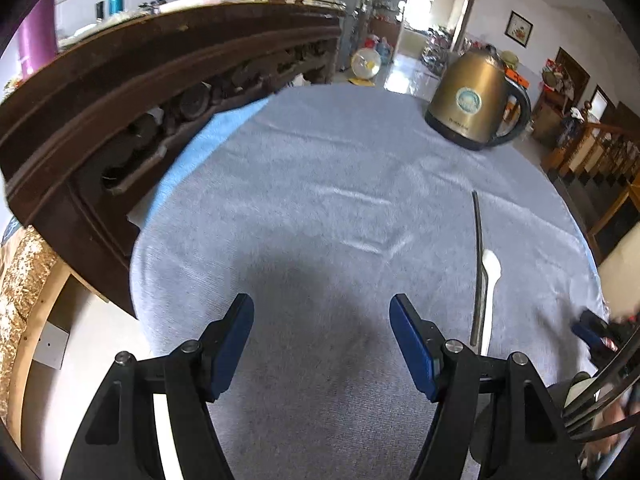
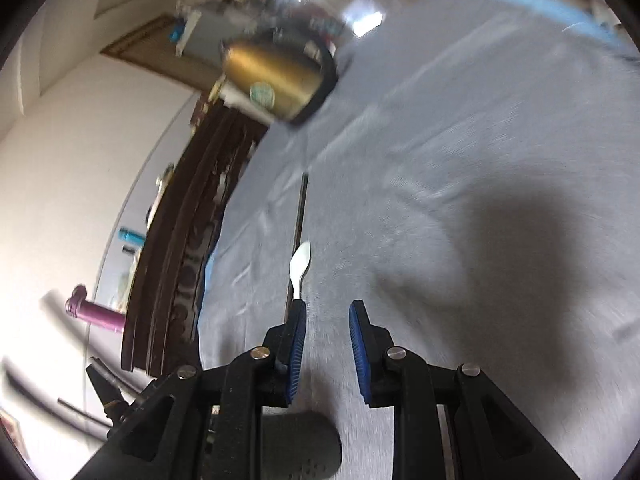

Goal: Organize utensils
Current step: 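Move the right tool to the white spoon and close on it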

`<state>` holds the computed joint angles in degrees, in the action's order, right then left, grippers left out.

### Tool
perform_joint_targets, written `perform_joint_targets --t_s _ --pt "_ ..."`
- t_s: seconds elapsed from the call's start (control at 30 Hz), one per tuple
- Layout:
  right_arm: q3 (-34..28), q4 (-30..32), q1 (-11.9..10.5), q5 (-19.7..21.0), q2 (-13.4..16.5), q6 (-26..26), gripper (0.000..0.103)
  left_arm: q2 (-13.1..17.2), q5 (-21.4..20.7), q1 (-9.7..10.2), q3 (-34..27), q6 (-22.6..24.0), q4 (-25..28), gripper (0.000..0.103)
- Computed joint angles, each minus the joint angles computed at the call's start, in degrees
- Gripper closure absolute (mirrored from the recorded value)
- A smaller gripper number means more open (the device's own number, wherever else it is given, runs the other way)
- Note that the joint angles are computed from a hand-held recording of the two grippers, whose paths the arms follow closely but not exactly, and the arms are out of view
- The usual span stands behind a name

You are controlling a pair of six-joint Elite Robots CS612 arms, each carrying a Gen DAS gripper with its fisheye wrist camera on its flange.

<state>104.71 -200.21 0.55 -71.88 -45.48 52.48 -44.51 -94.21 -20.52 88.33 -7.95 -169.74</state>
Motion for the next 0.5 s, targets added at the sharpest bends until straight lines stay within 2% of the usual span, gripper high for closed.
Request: perform_joint_targets --t_s 0.07,0.23,0.33,0.4,0.43,0.5 --pt "-2.9 4.7 -0.6 3.8 1.2 -2.3 0.077 0.3 -0.2 -0.18 -0.5 0.9 1.1 0.032" --pt "-11.5 19.0 0.0 7.9 3.5 -12.9 0.076 1.4 -0.3 -0.18 -1.9 1.1 3.6 0.032" --pt "-15.9 26.5 0.7 6.9 4.4 -18.8 0.076 1.9 -0.8 0.02 -2.7 1.1 4.4 0.032" --pt "-18.6 31.7 1.2 5.7 4.8 -22.5 0.072 2.2 -1.1 0.12 -3.1 1.1 4.9 0.032" --pt "-20.1 34.1 1.6 5.1 5.2 -24.3 0.068 2.3 -1.3 0.16 -3.3 1.1 5.1 0.032" --pt "-22.4 38.7 2.4 3.2 5.6 -27.9 0.053 2.6 -1.7 0.29 -3.7 1.2 5.6 0.032"
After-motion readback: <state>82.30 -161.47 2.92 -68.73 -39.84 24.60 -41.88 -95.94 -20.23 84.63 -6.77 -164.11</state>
